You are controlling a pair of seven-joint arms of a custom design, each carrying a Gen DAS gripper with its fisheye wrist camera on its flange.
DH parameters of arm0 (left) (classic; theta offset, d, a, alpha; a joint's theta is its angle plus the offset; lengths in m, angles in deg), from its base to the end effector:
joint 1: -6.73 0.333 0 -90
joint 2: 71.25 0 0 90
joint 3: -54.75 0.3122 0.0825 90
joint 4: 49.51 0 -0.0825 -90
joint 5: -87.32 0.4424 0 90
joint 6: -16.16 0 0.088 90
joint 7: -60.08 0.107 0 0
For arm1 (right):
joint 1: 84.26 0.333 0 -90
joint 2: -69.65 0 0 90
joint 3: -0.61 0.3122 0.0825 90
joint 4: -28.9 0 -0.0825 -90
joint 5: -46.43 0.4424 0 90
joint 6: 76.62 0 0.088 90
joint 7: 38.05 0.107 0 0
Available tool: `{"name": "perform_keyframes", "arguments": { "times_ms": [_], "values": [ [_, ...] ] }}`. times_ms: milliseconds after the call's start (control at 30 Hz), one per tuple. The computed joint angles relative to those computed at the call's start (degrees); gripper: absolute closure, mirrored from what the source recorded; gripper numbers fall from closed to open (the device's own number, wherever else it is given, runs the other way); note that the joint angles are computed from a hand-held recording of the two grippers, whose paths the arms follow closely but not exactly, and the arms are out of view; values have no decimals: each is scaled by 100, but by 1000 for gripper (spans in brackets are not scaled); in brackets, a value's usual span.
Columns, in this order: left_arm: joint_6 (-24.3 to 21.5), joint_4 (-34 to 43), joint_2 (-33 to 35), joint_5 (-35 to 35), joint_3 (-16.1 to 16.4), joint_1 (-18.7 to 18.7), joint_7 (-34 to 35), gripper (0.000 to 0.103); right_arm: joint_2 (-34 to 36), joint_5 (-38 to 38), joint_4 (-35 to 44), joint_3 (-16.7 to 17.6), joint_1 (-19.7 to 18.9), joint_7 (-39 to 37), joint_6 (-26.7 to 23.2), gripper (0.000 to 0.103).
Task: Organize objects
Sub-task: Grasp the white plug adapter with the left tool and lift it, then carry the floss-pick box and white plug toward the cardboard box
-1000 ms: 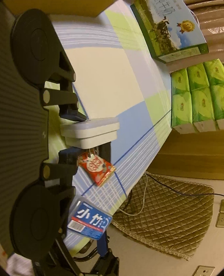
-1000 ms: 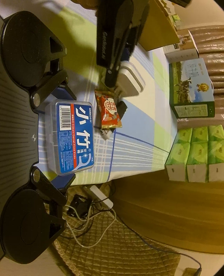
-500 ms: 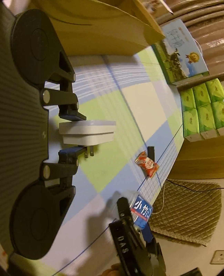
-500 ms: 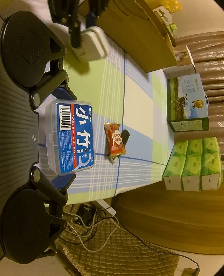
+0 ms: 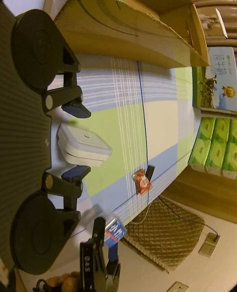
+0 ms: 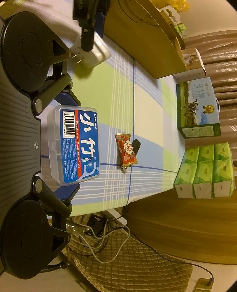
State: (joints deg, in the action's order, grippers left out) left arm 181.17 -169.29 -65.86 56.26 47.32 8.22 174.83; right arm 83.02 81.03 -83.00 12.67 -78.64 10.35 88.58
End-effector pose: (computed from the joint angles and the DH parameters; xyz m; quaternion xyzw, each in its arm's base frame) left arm 0.6516 -0.0367 0.4163 -0.6403 0.6765 -0.3196 0.1738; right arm 0.6705 0.1720 0.3974 -0.7923 0.4813 -0.1665 0.3360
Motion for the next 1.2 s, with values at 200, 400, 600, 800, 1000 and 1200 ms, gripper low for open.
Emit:
{"name": "perform_keyframes", "arguments": {
  "times_ms": [200,400,600,800,1000,1200],
  "values": [
    [-360,230,167,-413,-20,145,-11,51,28,-95,29,-14,13,65,-22,19],
    [-422,289,266,-255,-14,133,92,51,89,-124,77,18,5,84,-45,19],
    [-403,330,322,43,-16,78,182,62,119,-181,97,40,9,133,-61,19],
    [-261,232,229,426,20,14,111,70,82,-283,67,16,31,218,-94,19],
    [-328,163,78,518,26,11,-12,74,3,-278,33,7,48,239,-82,19],
    [-270,15,-153,408,41,-8,29,74,-138,-295,-36,-54,124,284,-72,19]
  ]
}}
